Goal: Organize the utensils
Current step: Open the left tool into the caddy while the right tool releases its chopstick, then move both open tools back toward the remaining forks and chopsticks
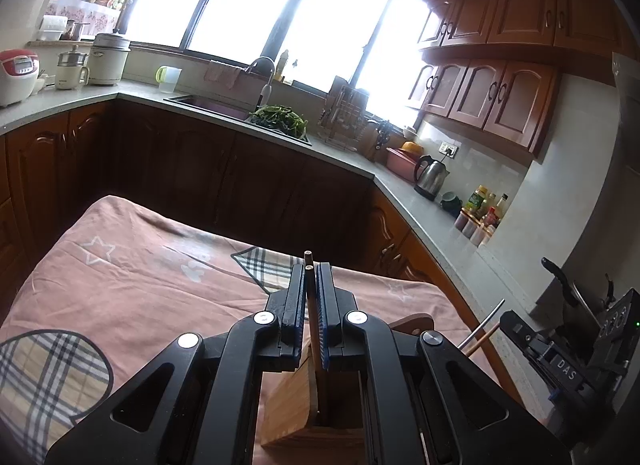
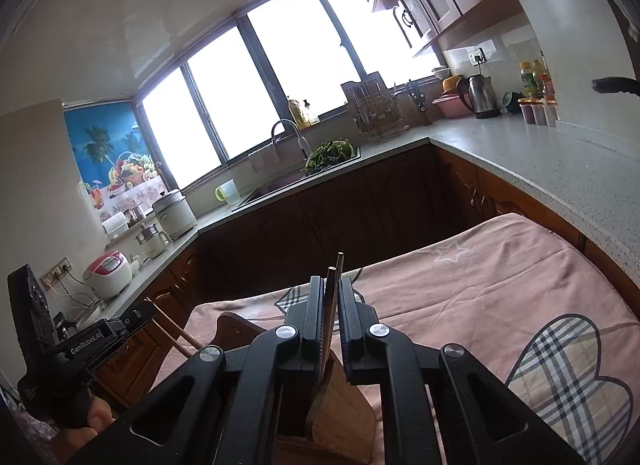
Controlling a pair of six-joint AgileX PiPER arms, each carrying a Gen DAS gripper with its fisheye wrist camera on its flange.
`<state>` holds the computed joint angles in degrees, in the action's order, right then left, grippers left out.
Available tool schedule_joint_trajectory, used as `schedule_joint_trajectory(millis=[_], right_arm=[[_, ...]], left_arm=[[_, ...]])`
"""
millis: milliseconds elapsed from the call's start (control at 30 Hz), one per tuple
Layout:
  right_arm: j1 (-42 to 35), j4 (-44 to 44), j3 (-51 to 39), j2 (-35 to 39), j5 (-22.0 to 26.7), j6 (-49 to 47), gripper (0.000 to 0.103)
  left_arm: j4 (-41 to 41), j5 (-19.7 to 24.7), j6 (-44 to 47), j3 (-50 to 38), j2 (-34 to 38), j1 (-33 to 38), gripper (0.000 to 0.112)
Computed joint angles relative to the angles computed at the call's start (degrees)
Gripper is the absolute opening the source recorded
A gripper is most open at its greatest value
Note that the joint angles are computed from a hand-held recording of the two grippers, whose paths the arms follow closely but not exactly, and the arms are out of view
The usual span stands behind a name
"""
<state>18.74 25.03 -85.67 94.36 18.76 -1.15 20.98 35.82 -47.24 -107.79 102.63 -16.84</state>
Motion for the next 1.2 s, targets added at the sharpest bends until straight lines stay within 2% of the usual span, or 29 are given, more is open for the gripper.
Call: schedule_joint_trajectory(millis=[167,200,267,300,333,400,467,500,533,800,1033,1200], right_arm=[[-0.41,0.62,-0.3,-0.54,0.72,-0.02,0.011],[-0.54,0.65,-0.18,-0.75,0.76,0.18,0.015],[-1.02,2.25,0.75,-1.52,0.36,-0.67,0.03],[-1.33,4.01,1.49,-2.06,0.01,-1.96,0.043],[-1.66,5.95,2.28,-2.65,-0.3,-3.53,0.051],[-2.28,8.94,3.86,-3.95,-0.6,-5.77,0.057],[-3.24,14.1,5.87,-5.55,-0.46,-9.91,0.073],[-3.75,16.91,7.23,-6.59,-0.44,-12.27,0.086],[-4.14,18.88,8.73,-7.75,-0.61,-13.94,0.092],[-7.02,22.43,19.94,-17.75,1.63,-16.0,0.092],[-8.21,16.14,27.48,-25.92,4.62,-10.33,0.092],[-8.47,12.68,32.5,-31.37,6.87,-7.43,0.092]], left_arm=[[-1.89,0.9,2.18,-0.87,0.0,0.13,0.006],[-2.35,1.18,2.63,-1.04,-0.04,0.13,0.008],[-2.46,1.33,2.72,-0.6,-0.6,-0.11,0.025],[-1.94,1.37,2.21,-0.02,-1.12,-0.31,0.032],[-1.19,1.2,1.46,0.88,-1.86,-0.6,0.045],[0.23,1.24,0.11,2.86,-3.6,-1.19,0.058],[0.54,1.66,-0.74,5.18,-5.73,-1.54,0.085],[1.26,1.03,-1.91,7.38,-7.37,-1.73,0.087],[1.9,0.51,-2.84,9.57,-9.04,-1.95,0.089],[3.75,1.34,-6.33,24.01,-20.47,-4.58,0.092],[3.4,3.11,-9.53,33.75,-28.02,-7.61,0.091],[6.66,5.08,-14.31,38.32,-31.54,-11.73,0.091]])
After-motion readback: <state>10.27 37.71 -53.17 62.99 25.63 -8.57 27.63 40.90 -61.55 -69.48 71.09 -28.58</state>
